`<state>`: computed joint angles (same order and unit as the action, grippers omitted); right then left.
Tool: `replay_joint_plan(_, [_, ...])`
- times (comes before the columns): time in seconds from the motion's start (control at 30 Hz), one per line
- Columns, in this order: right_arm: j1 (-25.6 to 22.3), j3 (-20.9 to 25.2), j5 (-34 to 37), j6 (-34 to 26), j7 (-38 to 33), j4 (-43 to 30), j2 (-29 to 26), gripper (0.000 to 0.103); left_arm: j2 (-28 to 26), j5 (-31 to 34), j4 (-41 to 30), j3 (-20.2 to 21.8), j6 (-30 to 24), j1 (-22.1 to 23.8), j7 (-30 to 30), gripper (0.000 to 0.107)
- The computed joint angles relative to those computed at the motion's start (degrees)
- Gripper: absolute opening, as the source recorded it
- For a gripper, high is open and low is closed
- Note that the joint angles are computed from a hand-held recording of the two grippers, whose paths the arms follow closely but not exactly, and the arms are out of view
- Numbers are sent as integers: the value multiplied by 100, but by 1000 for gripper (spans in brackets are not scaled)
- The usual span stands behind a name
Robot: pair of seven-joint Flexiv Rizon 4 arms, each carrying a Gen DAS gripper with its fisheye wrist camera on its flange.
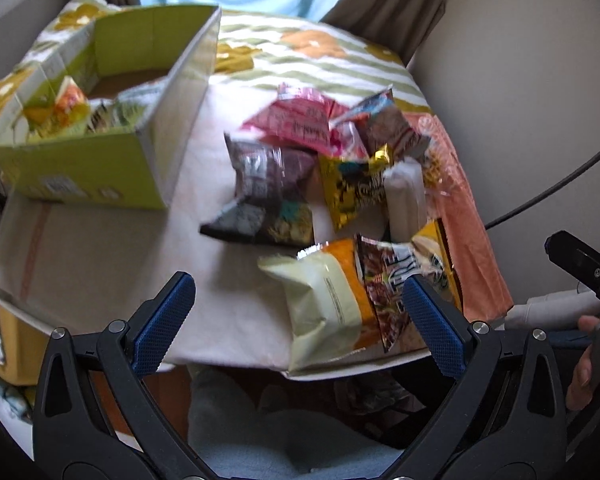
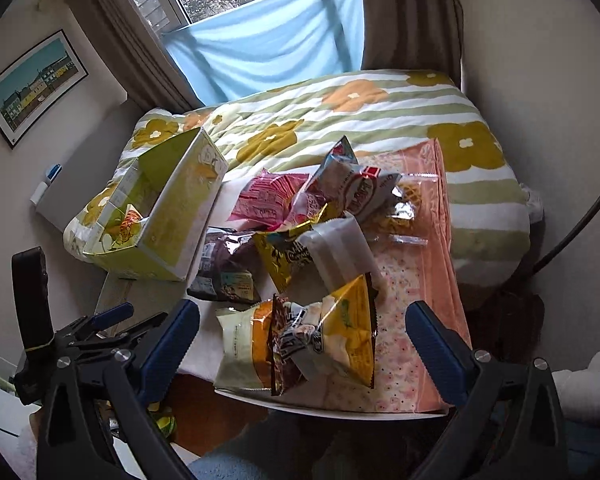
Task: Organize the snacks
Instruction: 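Move both tools back over the snack pile, then grasp the cream-orange bag with the left gripper while the right grasps the yellow barbecue chip bag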
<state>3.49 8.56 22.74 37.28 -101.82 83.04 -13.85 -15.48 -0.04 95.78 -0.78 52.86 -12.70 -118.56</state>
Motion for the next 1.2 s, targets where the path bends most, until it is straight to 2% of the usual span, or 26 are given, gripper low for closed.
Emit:
replay_joint_plan(0.2, [-235, -10, 482, -512, 200, -145, -357, 103, -328, -353, 39, -123, -11, 7, 13, 103])
replay_joint_plan(0.53, [-420, 124, 788, -627, 242, -128, -757, 103, -896, -901, 5, -214, 111, 40, 336, 103])
replay_joint_plan(0.7, [-432, 183, 860, -642, 224, -144, -887, 103, -963, -1149, 105, -264, 262, 86, 468, 101])
replay_joint_plan(1.03, [-405, 307, 1028, -651, 353, -329, -1201, 103, -1030, -1165, -62, -237, 109, 70, 582, 101])
replay_joint_plan(1.07, [-406, 318, 1029, -654, 354, -335, -1214, 100, -1038, -1176, -73, -242, 97, 71, 597, 101])
replay_joint_plan(1.13, [-412, 336, 1014, -704, 340, -348, -1232, 86, -1034, -1194, -70, -250, 82, 71, 633, 101])
replay_joint_plan(1.2, [-415, 345, 1000, -742, 332, -351, -1236, 84, -1044, -1191, -92, -252, 50, 56, 649, 101])
